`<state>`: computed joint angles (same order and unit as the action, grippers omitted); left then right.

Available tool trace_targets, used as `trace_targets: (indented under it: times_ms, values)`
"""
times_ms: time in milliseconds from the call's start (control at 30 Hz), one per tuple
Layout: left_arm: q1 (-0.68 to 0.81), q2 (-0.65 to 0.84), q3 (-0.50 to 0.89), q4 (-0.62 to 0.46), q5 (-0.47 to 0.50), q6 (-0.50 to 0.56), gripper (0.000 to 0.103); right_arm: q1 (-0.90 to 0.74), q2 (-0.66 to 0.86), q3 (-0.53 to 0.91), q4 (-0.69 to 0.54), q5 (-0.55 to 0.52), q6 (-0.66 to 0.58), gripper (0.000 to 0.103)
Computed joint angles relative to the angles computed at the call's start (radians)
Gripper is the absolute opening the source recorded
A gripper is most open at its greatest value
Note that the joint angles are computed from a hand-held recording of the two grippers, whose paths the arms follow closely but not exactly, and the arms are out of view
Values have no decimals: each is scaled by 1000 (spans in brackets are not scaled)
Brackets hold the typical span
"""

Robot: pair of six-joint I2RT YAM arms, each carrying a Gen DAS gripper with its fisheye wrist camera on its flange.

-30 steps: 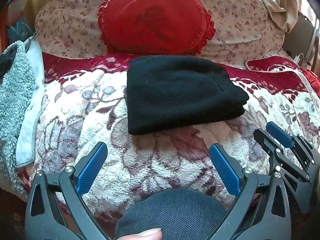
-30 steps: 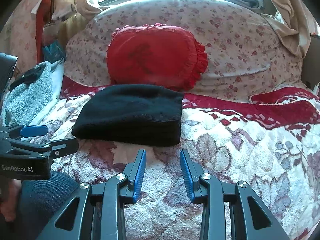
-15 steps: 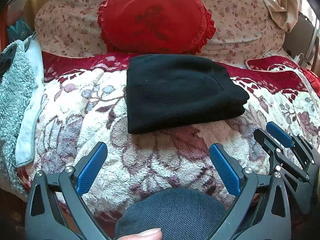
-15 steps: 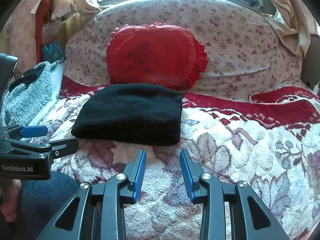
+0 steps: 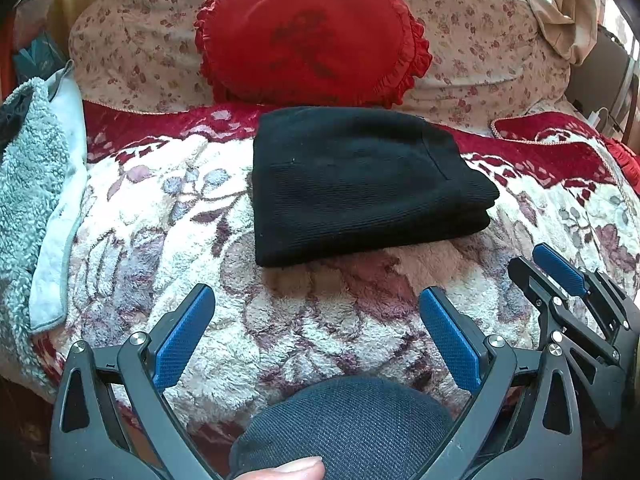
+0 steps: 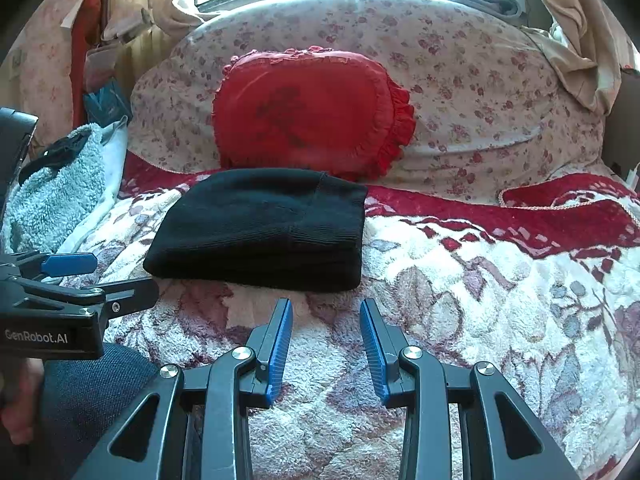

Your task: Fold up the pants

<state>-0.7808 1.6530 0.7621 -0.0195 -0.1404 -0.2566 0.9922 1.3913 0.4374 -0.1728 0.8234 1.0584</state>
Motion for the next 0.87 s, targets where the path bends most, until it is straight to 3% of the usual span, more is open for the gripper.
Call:
trace_targets:
  times_ms: [300,867]
  values:
    - [28,13,3,5,68,5,102,2,-1,5,-9,1,4,33]
    - [41,-3,-8,8,83,2,102,5,5,18,-20,-1,6,33]
